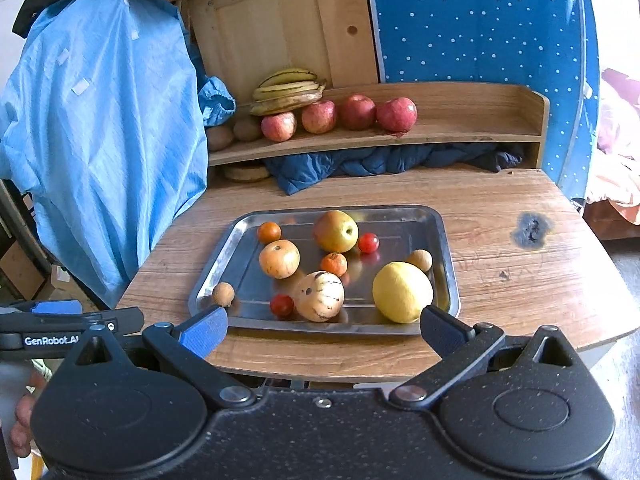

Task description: Organize fruits

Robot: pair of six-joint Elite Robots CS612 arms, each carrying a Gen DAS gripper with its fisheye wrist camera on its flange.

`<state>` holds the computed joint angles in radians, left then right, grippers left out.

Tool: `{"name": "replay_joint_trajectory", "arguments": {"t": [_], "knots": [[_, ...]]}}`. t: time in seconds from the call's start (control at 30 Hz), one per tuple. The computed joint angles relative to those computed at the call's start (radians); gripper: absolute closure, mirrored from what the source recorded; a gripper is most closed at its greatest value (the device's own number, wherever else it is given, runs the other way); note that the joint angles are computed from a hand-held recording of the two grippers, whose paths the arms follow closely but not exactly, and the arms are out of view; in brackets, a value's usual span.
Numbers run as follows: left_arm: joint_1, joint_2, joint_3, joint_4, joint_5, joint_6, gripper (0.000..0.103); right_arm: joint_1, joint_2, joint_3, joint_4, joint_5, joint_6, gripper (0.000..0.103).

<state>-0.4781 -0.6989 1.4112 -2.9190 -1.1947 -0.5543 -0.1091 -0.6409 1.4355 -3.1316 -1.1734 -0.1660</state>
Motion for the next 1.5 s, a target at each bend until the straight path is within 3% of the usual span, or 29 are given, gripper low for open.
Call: {"name": "replay_joint_trajectory", "arguments": {"t": [1.5], "knots": [[-0.013, -0.018, 0.034, 0.023, 0.018, -0.059, 0.001, 0.007, -0.01, 0.038, -0.029, -0.05, -0.042, 0.001]]}}
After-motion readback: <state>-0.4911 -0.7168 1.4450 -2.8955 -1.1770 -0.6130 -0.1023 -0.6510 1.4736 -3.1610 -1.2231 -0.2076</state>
